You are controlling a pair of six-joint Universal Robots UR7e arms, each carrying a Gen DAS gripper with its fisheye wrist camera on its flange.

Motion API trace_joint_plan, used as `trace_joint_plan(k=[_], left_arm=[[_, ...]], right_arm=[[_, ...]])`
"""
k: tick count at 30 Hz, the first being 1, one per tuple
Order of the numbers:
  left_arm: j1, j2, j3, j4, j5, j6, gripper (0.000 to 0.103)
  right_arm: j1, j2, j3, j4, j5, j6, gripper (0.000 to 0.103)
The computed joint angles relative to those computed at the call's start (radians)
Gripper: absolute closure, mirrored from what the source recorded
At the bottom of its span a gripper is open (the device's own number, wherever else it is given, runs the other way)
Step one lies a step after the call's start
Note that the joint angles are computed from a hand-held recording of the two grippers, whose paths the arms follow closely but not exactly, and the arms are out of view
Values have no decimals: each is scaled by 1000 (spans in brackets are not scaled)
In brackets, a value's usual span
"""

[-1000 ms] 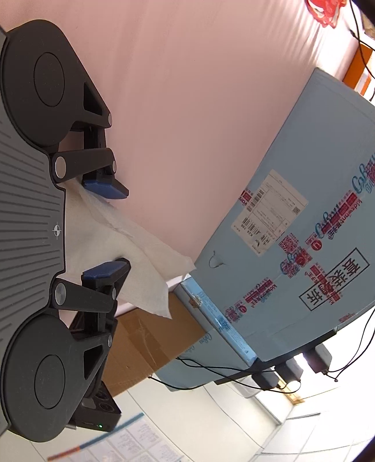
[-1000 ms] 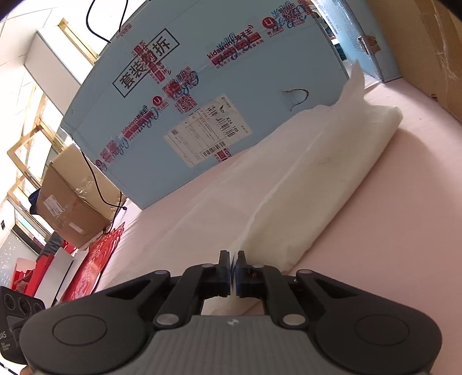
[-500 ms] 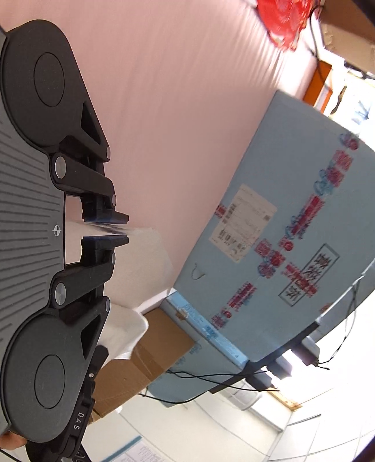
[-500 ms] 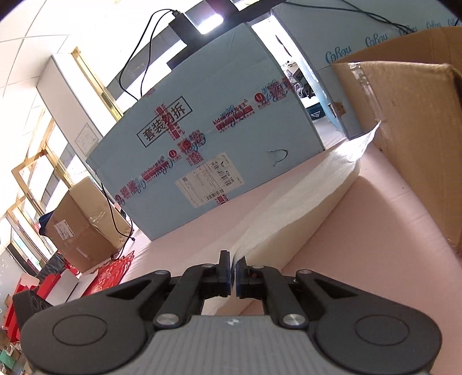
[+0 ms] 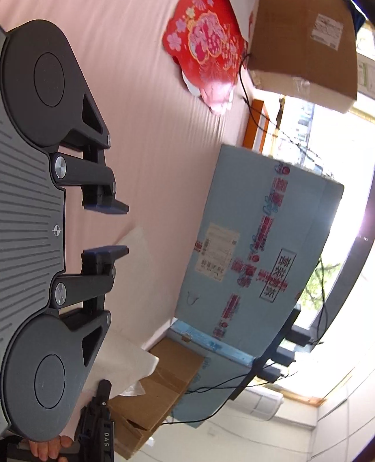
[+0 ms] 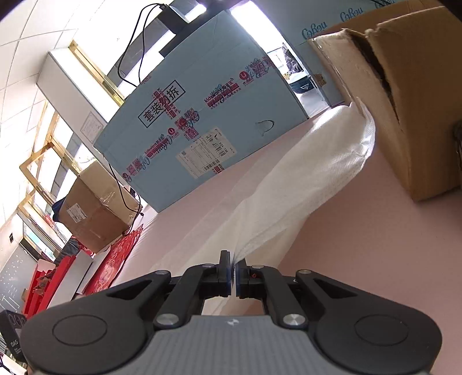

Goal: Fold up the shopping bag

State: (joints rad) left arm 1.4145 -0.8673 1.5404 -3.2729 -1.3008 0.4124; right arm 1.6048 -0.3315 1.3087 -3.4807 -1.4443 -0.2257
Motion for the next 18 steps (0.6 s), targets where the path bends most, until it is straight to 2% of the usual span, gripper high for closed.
trace_joint_plan(k=[1, 2, 4, 5, 7, 9, 10, 11, 12, 13, 15, 16, 17, 18], left_arm=[[-3, 14, -22, 23, 12, 30, 33], [-8, 33, -50, 38, 44, 50, 28], [-16, 80, -131, 85, 124, 53, 28], [-14, 98, -173, 136, 135, 26, 28], [-4, 129, -250, 246, 121, -25, 28], [1, 159, -300, 303, 102, -37, 28], [-1, 172, -313, 304, 100, -26, 29], [-4, 183, -322, 310, 88, -12, 29], [-7, 189, -326, 319, 72, -1, 30], [-13, 196, -326, 312, 78, 18, 38], [-29, 215, -324, 282, 115, 70, 52], [-36, 224, -325, 269, 133, 93, 65], [-40, 229, -329, 267, 140, 99, 71], [-41, 232, -335, 272, 138, 95, 85]], right_arm=[[-3, -5, 15, -15, 5, -1, 100], [-7, -12, 29, -30, 14, 10, 100], [-13, -21, 49, -56, 25, 26, 100], [-16, -25, 59, -71, 28, 28, 100], [-22, -34, 81, -99, 38, 37, 100], [-29, -41, 92, -111, 45, 44, 99], [-30, -43, 94, -113, 44, 47, 94], [-34, -44, 91, -98, 37, 64, 92], [-37, -46, 87, -84, 43, 81, 81], [-41, -47, 83, -71, 49, 97, 57], [-46, -36, 49, -56, 56, 158, 27], [-45, -32, 41, -61, 53, 162, 26], [-41, -21, 19, -67, 48, 164, 26], [-36, -10, -11, -55, 38, 169, 24]])
